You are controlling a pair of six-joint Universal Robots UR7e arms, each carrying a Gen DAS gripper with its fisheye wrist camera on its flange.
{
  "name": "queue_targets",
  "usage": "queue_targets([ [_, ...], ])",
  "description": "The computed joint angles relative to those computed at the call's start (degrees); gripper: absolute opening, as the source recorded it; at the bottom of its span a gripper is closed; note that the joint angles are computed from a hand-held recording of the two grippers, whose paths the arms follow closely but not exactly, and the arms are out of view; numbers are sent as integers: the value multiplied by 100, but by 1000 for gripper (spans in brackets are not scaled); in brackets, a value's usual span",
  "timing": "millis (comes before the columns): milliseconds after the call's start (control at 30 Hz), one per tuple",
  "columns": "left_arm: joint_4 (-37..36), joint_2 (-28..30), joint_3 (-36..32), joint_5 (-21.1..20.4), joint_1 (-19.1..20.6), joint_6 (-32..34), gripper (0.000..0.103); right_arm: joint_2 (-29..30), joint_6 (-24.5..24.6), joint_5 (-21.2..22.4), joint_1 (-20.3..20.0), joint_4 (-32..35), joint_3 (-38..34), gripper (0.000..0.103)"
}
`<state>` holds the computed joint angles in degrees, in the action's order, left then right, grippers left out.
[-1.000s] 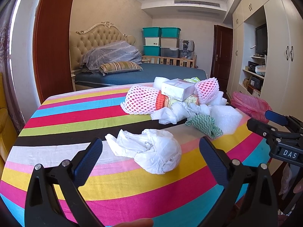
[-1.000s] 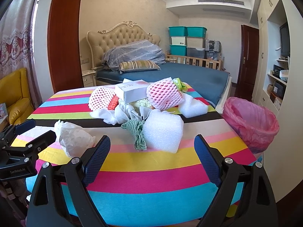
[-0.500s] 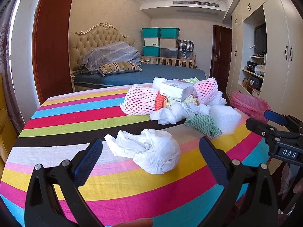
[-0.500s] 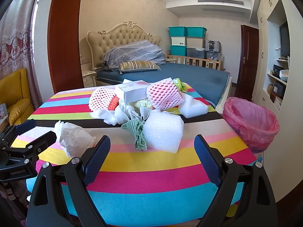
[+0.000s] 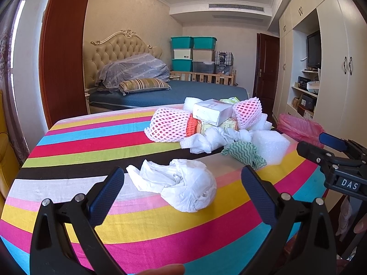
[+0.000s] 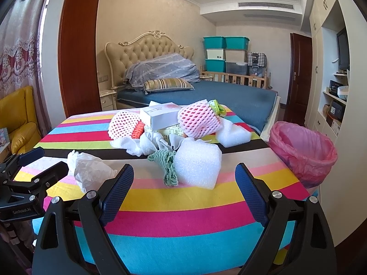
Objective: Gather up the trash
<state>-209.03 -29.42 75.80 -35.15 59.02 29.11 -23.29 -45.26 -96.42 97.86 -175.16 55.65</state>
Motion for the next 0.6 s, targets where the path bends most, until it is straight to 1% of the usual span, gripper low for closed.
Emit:
queue_targets([
  [300,-66,-8,24,-39,-6,47,99,-23,29,70,-14,-14,43,85],
  [600,-118,-44,97,-154,0,63,99,-43,0,175,-26,-267,142,85],
])
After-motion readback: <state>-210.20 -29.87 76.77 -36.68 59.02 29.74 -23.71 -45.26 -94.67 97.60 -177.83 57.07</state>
